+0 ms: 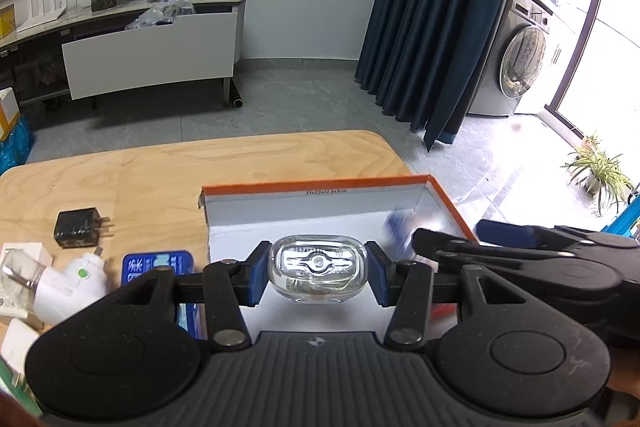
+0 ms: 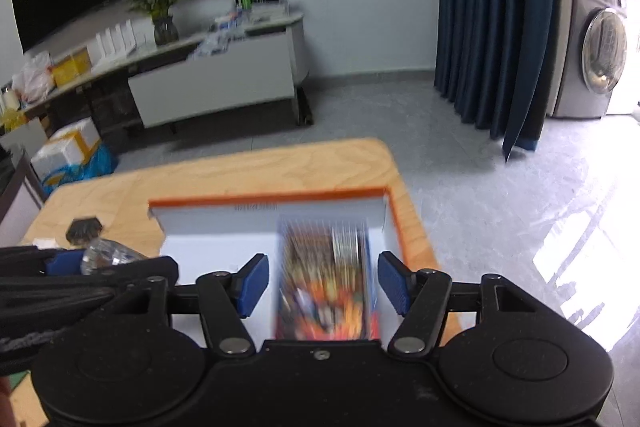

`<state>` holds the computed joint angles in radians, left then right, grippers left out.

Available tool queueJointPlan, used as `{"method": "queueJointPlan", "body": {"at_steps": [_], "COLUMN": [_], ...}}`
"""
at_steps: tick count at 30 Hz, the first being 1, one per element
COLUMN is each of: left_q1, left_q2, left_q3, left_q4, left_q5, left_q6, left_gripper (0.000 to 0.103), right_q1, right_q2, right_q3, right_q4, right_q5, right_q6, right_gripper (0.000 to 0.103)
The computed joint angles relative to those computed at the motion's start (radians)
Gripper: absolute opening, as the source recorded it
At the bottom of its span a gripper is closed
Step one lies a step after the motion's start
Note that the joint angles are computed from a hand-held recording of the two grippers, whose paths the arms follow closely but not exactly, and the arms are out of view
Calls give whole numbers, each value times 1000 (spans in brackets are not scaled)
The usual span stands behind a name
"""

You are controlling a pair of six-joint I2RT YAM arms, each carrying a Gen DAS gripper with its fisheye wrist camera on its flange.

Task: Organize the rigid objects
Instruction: 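Lower both items into the white box and open both grippers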

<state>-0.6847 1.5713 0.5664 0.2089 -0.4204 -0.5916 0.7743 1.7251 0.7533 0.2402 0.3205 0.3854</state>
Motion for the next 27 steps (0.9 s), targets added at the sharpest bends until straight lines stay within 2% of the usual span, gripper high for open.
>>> {"method": "queueJointPlan", "body": {"at_steps": [5, 9, 10, 11, 13, 15, 18, 23, 27], "left_q1": [12, 5, -1, -7, -19, -33, -56, -91, -123], "left_q2": [46, 98, 108, 114, 106, 79, 13, -105, -187], "left_q3": [38, 56, 57, 66, 69, 58, 38, 36, 26], "left_q4": [11, 78, 96, 91, 75, 56, -7, -225, -373], "left_q5": [24, -1, -16, -23, -30, -31, -47, -80, -88], "left_q6": [9, 30, 32, 32, 22, 5, -22, -130, -217], "left_gripper": [50, 50, 52, 62, 67, 77, 82, 94, 99], "right_q1": [0, -10, -8, -7, -2, 6, 29, 78, 130], "right_q2": [-90, -169, -188, -203, -229, -250, -286, -339, -379], "right_q3": [-82, -142, -156, -168, -181, -192, -207, -215, -216], "right_q4": [40, 46, 41, 38, 24, 13, -5, -69, -134], "right_q5": [53, 45, 46, 50, 54, 56, 66, 85, 120], "right_q6": [-12, 9, 18, 23, 28, 33, 54, 98, 139], "right_gripper": [77, 78, 78, 78, 78, 78, 78, 82, 87]}}
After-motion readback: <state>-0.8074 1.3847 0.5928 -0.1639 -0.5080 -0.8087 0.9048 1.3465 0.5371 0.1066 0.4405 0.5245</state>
